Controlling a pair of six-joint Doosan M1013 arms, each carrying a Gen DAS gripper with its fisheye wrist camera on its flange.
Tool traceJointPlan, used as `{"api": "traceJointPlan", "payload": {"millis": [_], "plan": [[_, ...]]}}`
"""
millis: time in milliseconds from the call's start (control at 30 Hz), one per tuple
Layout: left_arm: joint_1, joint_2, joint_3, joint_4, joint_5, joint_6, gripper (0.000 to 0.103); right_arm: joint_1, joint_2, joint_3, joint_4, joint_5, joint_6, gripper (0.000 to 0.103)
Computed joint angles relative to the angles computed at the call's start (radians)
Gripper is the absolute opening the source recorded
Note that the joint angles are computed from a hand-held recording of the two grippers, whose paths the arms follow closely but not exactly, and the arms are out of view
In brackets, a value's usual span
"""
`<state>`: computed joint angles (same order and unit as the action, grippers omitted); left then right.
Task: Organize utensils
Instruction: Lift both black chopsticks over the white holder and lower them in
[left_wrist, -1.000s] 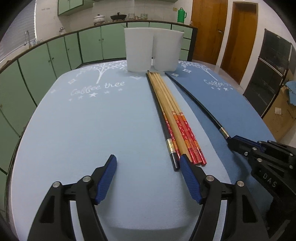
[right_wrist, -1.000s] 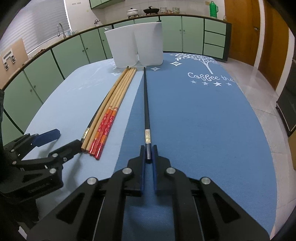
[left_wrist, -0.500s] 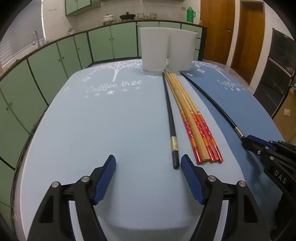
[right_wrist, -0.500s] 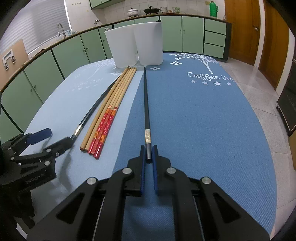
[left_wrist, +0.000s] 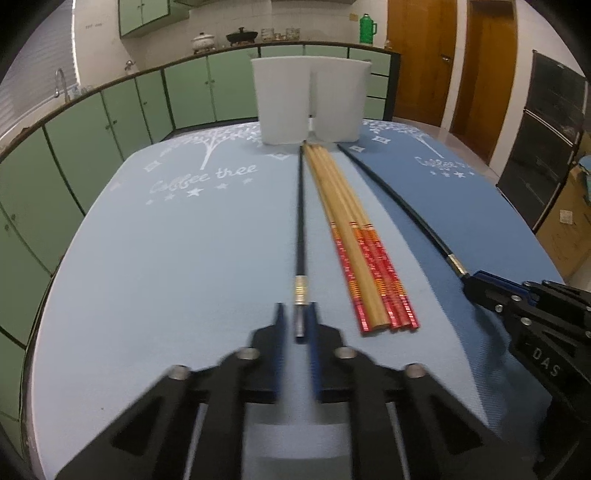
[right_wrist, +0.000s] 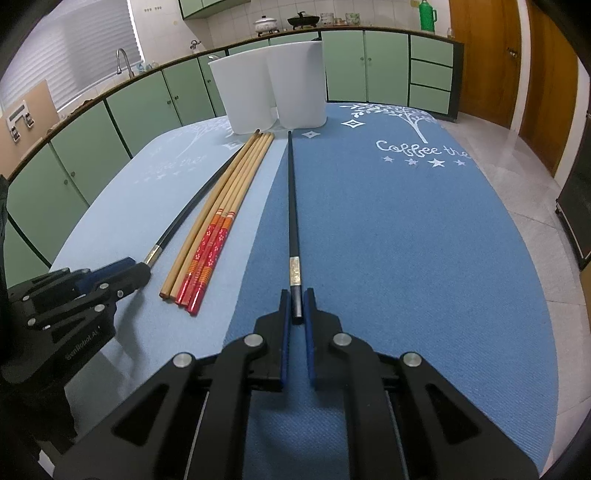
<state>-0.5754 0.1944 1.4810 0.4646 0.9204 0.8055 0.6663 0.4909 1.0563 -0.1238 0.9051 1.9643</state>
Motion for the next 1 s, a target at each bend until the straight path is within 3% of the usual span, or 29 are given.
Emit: {"api": "traceJointPlan", "payload": {"millis": [267, 700, 1000], "plan": [[-0.003, -0.026, 0.007, 0.011, -0.013, -0.034, 0.006, 0.003, -0.021, 0.020, -0.009, -0.038, -0.003, 0.006], [-0.029, -0.095, -0.036, 0.147, -0.042, -0.073, 0.006, -0.008, -0.080, 0.010, -0.031, -0.136, -0.004, 0.006], [-0.009, -0.082, -0.116, 0.165, -0.107, -0.021, 0.006, -0.042, -0.047, -0.138, 0.058, -0.139, -0.080, 0.006]]}}
